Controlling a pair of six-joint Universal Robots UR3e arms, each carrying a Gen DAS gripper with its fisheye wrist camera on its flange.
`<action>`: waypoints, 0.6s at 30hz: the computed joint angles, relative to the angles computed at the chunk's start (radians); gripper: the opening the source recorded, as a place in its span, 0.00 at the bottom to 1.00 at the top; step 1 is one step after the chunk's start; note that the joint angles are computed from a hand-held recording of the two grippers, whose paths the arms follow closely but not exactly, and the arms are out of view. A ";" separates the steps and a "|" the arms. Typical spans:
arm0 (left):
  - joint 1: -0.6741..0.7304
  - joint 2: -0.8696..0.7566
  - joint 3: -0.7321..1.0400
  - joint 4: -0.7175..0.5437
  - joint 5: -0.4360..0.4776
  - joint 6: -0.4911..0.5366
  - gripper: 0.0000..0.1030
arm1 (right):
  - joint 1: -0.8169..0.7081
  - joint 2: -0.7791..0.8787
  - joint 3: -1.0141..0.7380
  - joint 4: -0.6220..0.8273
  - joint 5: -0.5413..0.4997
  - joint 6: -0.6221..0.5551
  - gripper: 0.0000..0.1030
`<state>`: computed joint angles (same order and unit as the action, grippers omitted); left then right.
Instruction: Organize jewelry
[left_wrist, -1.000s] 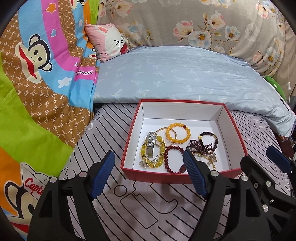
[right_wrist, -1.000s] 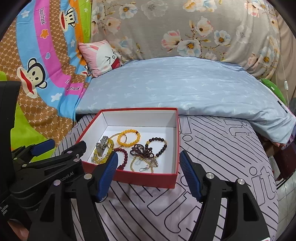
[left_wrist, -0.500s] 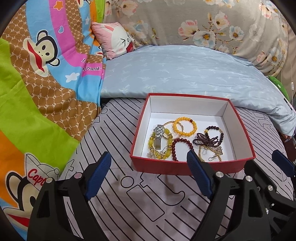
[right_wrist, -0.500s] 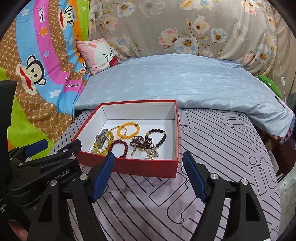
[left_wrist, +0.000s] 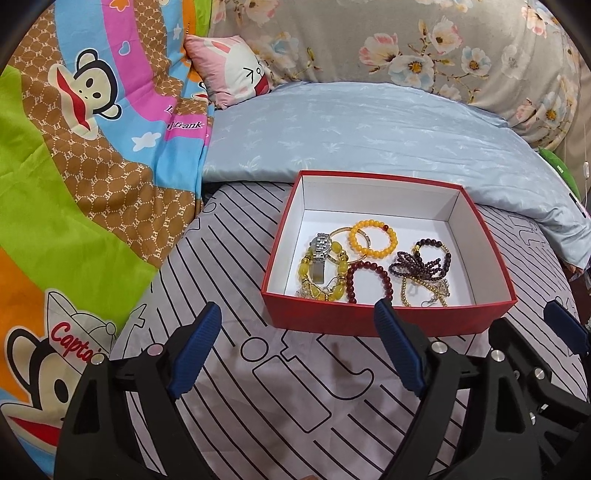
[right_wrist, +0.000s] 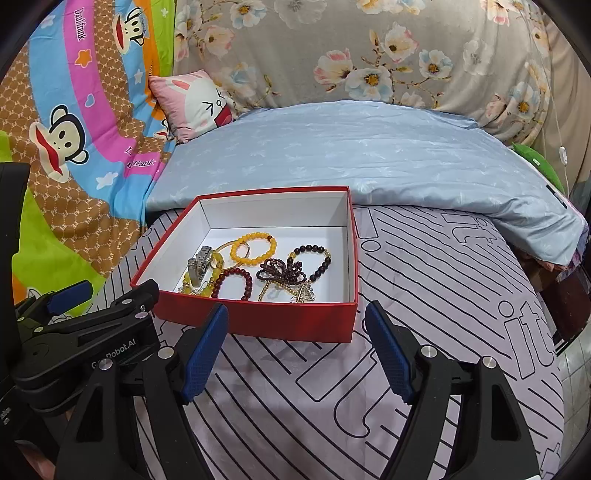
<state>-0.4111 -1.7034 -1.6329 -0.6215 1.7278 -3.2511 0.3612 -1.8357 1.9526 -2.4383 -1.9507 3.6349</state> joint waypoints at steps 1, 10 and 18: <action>0.000 -0.001 0.001 0.000 0.001 0.001 0.80 | 0.002 0.000 0.001 0.000 -0.002 0.001 0.73; -0.006 0.005 -0.010 0.009 0.018 -0.001 0.80 | 0.003 -0.002 0.006 0.000 -0.005 0.005 0.73; -0.009 0.005 -0.007 0.011 0.029 -0.001 0.80 | 0.001 -0.007 0.012 -0.001 -0.005 0.007 0.73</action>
<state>-0.4203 -1.6980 -1.6399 -0.6109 1.7569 -3.2520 0.3617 -1.8423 1.9641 -2.4394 -1.9562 3.6418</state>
